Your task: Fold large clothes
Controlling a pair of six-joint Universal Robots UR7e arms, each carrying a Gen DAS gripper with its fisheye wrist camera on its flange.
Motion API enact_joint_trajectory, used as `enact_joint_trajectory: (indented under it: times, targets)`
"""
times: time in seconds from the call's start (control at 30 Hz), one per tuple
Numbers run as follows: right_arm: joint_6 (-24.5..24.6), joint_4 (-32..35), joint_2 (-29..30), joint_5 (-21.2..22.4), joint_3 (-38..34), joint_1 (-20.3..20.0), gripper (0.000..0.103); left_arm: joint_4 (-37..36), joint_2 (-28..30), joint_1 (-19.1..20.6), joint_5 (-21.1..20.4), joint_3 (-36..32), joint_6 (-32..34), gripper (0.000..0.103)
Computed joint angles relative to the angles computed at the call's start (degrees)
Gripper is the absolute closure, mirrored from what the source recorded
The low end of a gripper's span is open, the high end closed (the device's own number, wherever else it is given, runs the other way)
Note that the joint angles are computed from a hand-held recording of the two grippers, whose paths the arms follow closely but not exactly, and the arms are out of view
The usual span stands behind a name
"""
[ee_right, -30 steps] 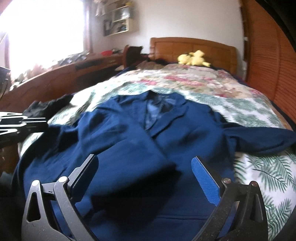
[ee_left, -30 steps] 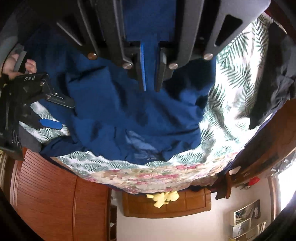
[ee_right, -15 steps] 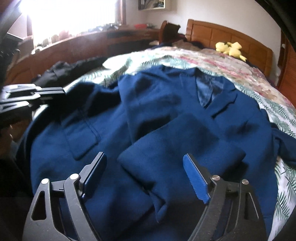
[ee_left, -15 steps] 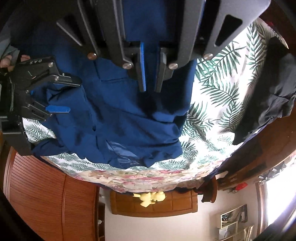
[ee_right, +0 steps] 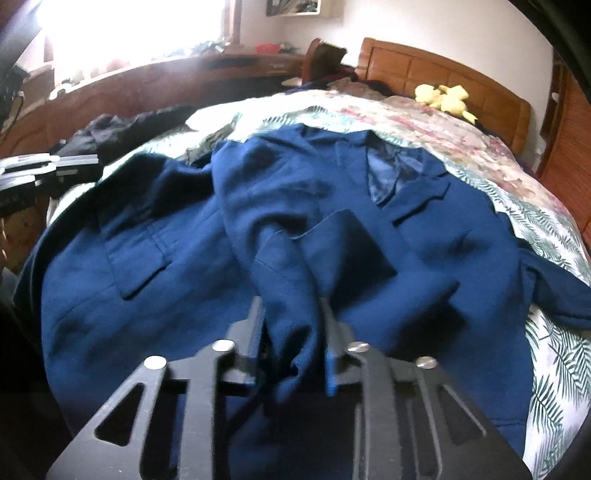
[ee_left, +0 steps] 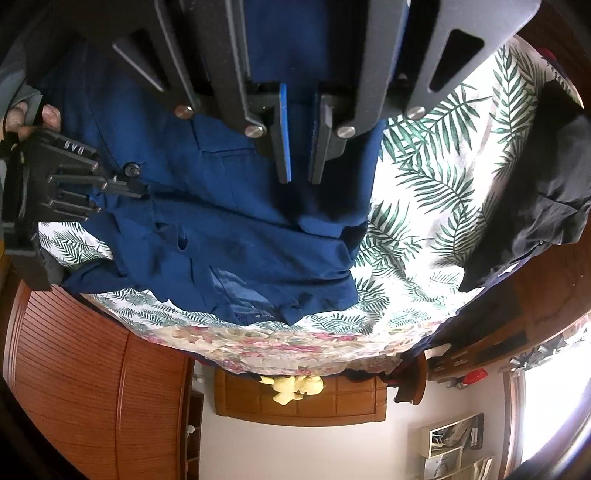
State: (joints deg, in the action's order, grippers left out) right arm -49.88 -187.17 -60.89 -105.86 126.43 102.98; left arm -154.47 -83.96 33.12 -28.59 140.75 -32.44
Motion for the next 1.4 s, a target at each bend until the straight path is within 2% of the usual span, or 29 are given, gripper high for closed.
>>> enact_joint_trajectory:
  times: [0.2, 0.4, 0.67, 0.87, 0.97, 1.03, 1.1, 1.2, 1.3, 1.4]
  targets:
    - [1.57, -3.33, -1.91, 4.12, 1.24, -0.98, 0.093, -0.65, 0.47, 0.12, -0.22, -0.12, 0.56, 0.098]
    - [4.45, -6.41, -4.9, 9.15, 3.05, -2.46, 0.094, -1.51, 0.77, 0.06, -0.15, 0.02, 1.11, 0.098]
    - [6.46, -11.26, -6.67, 8.39, 4.76, -3.57, 0.094, -3.35, 0.8, -0.49, 0.19, 0.46, 2.15, 0.098]
    - [7.63, -10.48, -9.82, 5.95, 7.52, -4.63, 0.093, -5.24, 0.92, -1.44, 0.3, 0.69, 3.2, 0.098]
    - [8.42, -8.15, -11.98, 5.02, 9.22, -5.32, 0.09, -7.02, 1.16, -2.25, 0.34, 0.85, 4.37, 0.098]
    - [8.22, -7.85, -13.15, 4.15, 10.56, -5.65, 0.085, -7.77, 1.46, -2.71, 0.36, 0.78, 5.1, 0.098]
    - [8.17, -9.11, -14.35, 2.54, 12.25, -5.97, 0.065, -8.83, 2.0, -3.1, 0.46, 0.67, 6.02, 0.098]
    - [7.72, -9.18, -16.4, 1.66, 13.69, -6.73, 0.056, -10.31, 2.87, -3.79, 0.55, 0.52, 7.16, 0.098]
    - [7.09, -6.77, -20.01, 2.39, 14.85, -8.0, 0.055, -12.44, 4.03, -4.52, 0.82, 0.36, 8.75, 0.098]
    - [5.3, -7.41, -20.92, 2.09, 14.41, -7.77, 0.054, -14.3, 5.34, -5.09, 1.29, 0.01, 10.04, 0.098]
